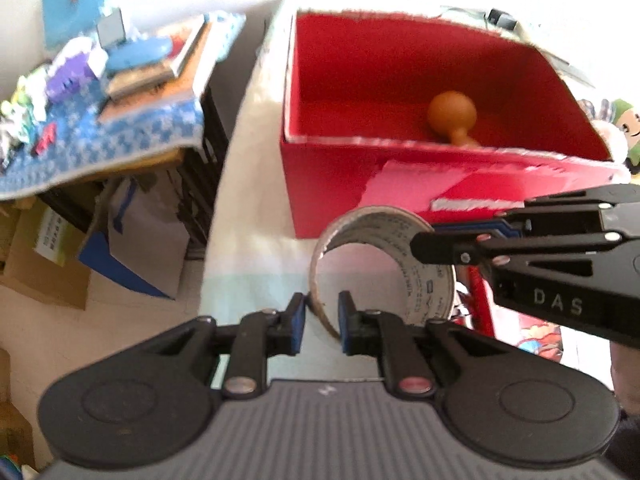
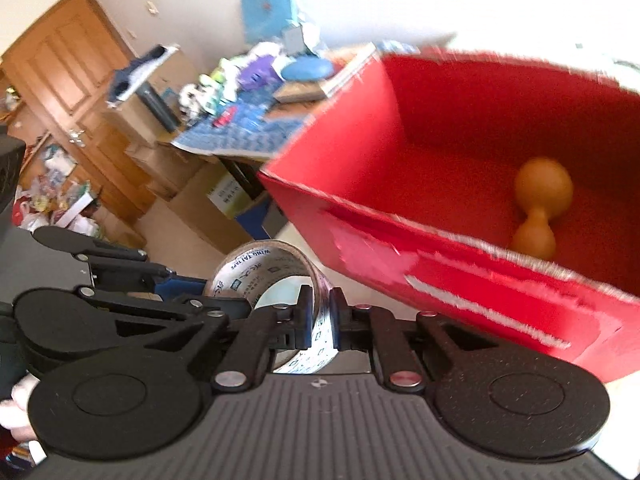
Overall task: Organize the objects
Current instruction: 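Close the right gripper on the rim of the clear tape roll, then lift the tape roll with the right gripper toward the red box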
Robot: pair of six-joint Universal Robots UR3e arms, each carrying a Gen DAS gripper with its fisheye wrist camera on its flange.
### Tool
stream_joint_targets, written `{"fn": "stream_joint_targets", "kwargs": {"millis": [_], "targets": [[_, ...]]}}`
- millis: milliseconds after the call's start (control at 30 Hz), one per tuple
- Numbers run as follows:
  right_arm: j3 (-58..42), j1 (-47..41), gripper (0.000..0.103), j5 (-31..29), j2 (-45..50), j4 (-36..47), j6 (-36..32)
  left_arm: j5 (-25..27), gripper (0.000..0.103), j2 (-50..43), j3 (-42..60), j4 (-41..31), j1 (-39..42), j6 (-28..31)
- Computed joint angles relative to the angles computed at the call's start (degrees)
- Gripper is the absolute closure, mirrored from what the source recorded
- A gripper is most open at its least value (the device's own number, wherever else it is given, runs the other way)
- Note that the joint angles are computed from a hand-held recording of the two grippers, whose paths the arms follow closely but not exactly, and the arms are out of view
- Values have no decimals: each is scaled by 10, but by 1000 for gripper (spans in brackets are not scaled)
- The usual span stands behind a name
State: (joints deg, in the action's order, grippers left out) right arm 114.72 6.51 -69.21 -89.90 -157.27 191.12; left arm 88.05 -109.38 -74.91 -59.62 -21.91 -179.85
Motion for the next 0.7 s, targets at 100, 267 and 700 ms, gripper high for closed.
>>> {"fn": "stream_joint_targets", "kwargs": {"millis": [100,267,700], "targets": [[5,7,94,-12,-24,-11,-15,15,91,25,7,0,-11,-5],[12,-16,93,7,-60,-34,-5,37,91,41,47,2,-31,-14],[62,-96,94,-86,-134,-96,43,-51,91,-157,331,20,-61,27]]}}
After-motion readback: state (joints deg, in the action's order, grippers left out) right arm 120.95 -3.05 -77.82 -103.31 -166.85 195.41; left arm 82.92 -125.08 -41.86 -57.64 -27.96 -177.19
